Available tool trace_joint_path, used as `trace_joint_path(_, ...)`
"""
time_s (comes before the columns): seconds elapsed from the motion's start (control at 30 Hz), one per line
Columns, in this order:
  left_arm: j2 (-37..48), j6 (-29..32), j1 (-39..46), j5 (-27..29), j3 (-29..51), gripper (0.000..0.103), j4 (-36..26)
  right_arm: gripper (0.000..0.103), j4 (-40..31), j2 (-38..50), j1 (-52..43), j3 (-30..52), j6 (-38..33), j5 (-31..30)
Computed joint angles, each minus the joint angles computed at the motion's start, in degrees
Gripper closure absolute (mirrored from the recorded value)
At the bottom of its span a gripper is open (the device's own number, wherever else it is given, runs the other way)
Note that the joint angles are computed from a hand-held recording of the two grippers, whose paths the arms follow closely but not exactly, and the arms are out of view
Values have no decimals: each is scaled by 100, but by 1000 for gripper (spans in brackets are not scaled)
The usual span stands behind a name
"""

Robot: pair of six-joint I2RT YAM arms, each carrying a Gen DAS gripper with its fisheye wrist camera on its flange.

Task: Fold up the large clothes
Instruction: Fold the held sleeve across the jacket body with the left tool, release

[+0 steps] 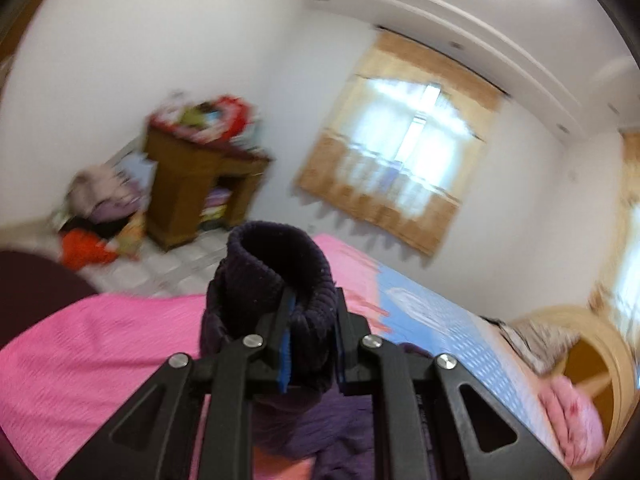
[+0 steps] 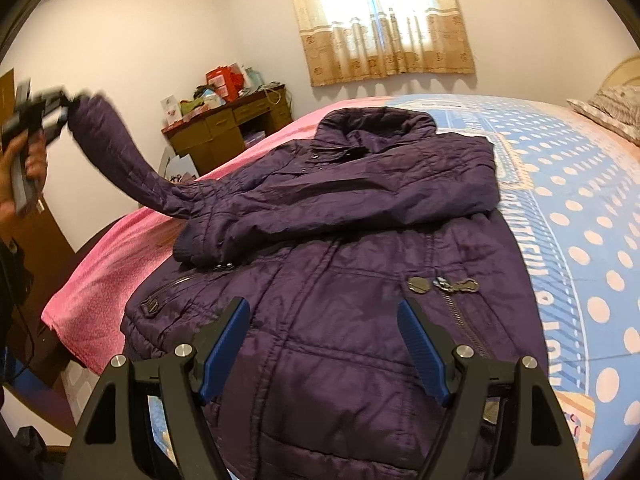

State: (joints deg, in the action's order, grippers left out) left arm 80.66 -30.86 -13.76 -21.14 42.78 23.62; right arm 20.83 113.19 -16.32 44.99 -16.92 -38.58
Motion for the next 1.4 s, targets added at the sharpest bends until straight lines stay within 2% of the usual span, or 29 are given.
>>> trace_joint_path(0.27,1888,1554,-1757,-409,2205,87,-194,27,95,226,-655,138,145,-274)
trace_joint_path(0.4,2959,2008,-2246,-193,3296,87,-546,27,205,407,-969,241,328,-341)
trace_joint_path(0.5,3800,2143,-2580,-71,4125,87,-896,27,169,548,-1212,382,383,-380)
trace_joint_path(0.67,5144,2033,-2934,186,5730,85,-2009,27,66,713,-1456,565,370,-281)
trace_joint_path(0.7,5393,2037,-2985,162,6046,78,-2291,27,56,735,-1482,578,360,-258)
trace_joint_path(0.77,5743,2055,-3086,38,6603,72,-2714,27,14,812,-1521,643,333,-203)
trace_joint_path(0.8,5794,2060,-3134,64,6682,62,-2786,27,17,842,-1528,658,339,-179)
trace_joint_path(0.83,5750,2067,-3190,97,6619,46,-2776,27,21,878,-1540,679,352,-153)
trace_joint_path(0.87,5634,2118,-3262,53,6468,35,-2693,27,30,900,-1561,678,350,-143)
trace_joint_path(0.9,5392,2218,-3335,-33,6088,18,-2412,27,35,909,-1562,687,370,-116)
trace_joint_path(0.93,5353,2336,-3425,-137,5981,12,-2161,27,31,909,-1563,702,389,-94)
trace_joint_path(0.97,5058,2545,-3488,-261,5586,10,-1922,27,6,886,-1564,713,398,-75)
trace_joint_path(1.03,4650,2752,-3476,-358,5041,0,-1703,27,-36,782,-1553,742,427,-75)
trace_joint_path(1.1,4307,2848,-3318,-643,4508,0,-1442,27,-181,630,-1490,846,458,-105)
trace_joint_path(1.2,4236,3023,-2837,-1200,4334,0,-1502,27,-271,305,-1286,1027,648,-195)
trace_joint_path(1.27,4191,2772,-2392,-1535,4298,0,-1833,27,-681,251,-1006,1455,705,-288)
trace_joint_path(1.4,4322,2082,-1616,-1471,4472,0,-2527,27,-1103,601,-355,2368,886,-3)
